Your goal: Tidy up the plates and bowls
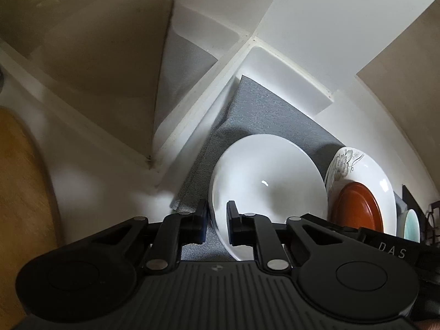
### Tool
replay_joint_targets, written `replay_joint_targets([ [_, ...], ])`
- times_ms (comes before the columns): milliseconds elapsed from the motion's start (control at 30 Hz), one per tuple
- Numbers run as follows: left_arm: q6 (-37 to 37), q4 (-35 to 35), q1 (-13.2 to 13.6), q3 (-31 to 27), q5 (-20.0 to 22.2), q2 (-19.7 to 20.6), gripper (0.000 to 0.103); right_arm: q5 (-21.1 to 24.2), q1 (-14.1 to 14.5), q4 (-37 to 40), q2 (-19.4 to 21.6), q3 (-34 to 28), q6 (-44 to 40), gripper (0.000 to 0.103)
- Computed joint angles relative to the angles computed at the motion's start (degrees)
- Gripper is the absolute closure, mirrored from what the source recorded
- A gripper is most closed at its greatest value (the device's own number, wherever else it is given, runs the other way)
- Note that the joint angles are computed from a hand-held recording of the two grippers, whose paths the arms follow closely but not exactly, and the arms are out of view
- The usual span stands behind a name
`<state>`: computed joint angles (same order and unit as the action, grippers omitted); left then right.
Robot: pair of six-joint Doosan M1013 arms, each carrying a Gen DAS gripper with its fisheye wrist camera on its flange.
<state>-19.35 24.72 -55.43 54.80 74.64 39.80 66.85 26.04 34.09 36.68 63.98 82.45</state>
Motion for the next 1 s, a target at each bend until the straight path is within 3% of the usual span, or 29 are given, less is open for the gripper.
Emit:
replay_joint_targets([
  [333, 1.49, -0.26, -0.40, -3.00, 3.83, 1.29, 0.089, -0.08, -0.07, 1.19, -0.75, 1.00, -1.49, 0.088],
  [633, 1.06, -0.28, -0.89, -3.95, 4.48, 1.06, 0.089, -0.63, -1.31, 4.67, -1.92, 2.60, -1.74, 0.088],
  [1000, 4.35, 1.13, -1.19, -11.20, 7.66, 3.72, 0.089, -3.11, -3.24, 8.37, -4.27, 4.94, -3.00, 0.088],
])
